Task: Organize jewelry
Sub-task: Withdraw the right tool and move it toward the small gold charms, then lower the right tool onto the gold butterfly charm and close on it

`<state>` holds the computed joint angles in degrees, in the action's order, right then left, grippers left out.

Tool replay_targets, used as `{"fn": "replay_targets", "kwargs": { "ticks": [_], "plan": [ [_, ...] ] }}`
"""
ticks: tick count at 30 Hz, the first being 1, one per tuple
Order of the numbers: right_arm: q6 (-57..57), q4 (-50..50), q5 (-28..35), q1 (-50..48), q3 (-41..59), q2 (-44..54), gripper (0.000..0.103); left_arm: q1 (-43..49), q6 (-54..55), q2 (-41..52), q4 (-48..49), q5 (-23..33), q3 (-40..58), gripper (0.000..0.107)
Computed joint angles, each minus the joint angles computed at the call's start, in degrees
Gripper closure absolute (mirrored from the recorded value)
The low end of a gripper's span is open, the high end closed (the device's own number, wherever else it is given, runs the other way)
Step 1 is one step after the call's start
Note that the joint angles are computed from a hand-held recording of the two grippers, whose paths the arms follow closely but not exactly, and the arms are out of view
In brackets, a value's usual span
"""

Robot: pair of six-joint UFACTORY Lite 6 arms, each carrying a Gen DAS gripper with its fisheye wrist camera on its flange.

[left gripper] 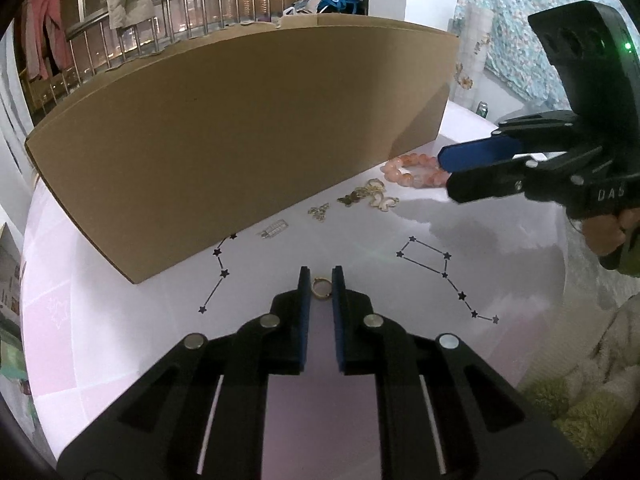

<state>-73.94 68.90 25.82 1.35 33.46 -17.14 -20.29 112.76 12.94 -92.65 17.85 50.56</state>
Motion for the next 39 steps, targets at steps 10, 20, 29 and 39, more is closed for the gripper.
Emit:
{"fn": "replay_targets", "kwargs": {
  "ticks": [10,20,29,39],
  "plan": [
    [3.64,-5.85,-1.78,2.32,4.44,6.50,0.072,1.62,-1.08,-0.13,0.33,0.62,-0.19,0.098],
    [8.63,-10.34,-7.88,6.54,7.84,11.41,0.075,1.83,-0.55,0.22,-0.99,1.08,-0.13,0.098],
    [17.79,-19.72,-10.54,9.08,8.96,12.09,0.091,2.08,0.20,0.45,-1.34,1.24,-0.01,0.098],
    [26.66,-26.72,-9.58,9.19,6.13,7.86,0.092,2.22,0.17,0.56,-1.21,1.30,0.10,0.098]
  ]
}}
